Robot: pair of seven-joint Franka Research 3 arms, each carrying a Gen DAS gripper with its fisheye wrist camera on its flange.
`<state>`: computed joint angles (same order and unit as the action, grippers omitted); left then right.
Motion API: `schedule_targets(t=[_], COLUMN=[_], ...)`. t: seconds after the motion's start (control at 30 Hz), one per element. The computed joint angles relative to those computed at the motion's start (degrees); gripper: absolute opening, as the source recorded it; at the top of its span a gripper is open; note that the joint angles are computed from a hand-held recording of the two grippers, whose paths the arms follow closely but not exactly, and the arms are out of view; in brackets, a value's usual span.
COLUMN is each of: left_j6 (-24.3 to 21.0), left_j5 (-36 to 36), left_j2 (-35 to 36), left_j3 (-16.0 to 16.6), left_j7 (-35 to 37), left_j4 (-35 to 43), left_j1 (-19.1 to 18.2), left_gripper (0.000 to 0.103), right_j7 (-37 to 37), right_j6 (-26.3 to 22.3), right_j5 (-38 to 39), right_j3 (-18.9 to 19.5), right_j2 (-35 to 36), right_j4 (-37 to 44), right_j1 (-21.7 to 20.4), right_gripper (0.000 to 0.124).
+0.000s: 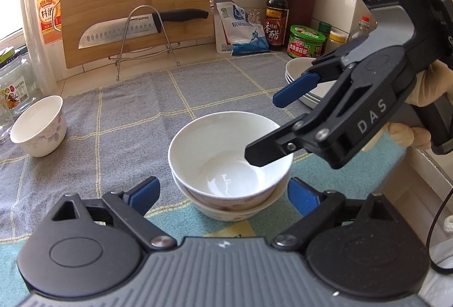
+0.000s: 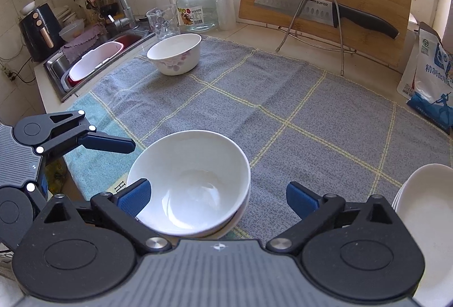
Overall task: Organize plates and bowls
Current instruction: 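Open the right tool and withdraw it from the two stacked bowls, then move the right tool to the last pink-flower bowl and grip its rim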
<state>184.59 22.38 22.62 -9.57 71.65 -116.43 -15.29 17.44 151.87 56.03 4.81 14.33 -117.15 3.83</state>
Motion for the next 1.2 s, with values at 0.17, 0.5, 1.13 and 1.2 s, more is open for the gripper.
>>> schedule_targets(t=[0.17,0.5,1.13,1.2], left_j6=[0.34,1.01,10.27,9.32], left_j5=[0.12,0.03,-15.63,-17.50], left_j2=[-0.79,-2.49,5.47,7.59], left_j3=[-0.81,-2.90,30.34,30.48], left_j7=[0.40,2.63,6.98,8.24], left_j4=[-1.19,-3.42,1.33,4.01], left_j1=[1.06,4.48,-16.54,-16.27], left_gripper=[0.097,0.097,0.097,0.097], right_j7=[-2.44,1.49,14.10,16.76], right_j6=[3.38,5.21,0.61,-1.98], right_j5=[2.20,-1.01,-21.60,-24.28], right_j3=[0.14,0.26,2.76,2.77], right_j2=[-1.15,-0.70,13.62,16.87], right_j4=[-2.89,-1.98,25.10,30.11], right_j1=[0.12,1.26,8.40,8.92], right_gripper=[0.103,0.103,0.103,0.103])
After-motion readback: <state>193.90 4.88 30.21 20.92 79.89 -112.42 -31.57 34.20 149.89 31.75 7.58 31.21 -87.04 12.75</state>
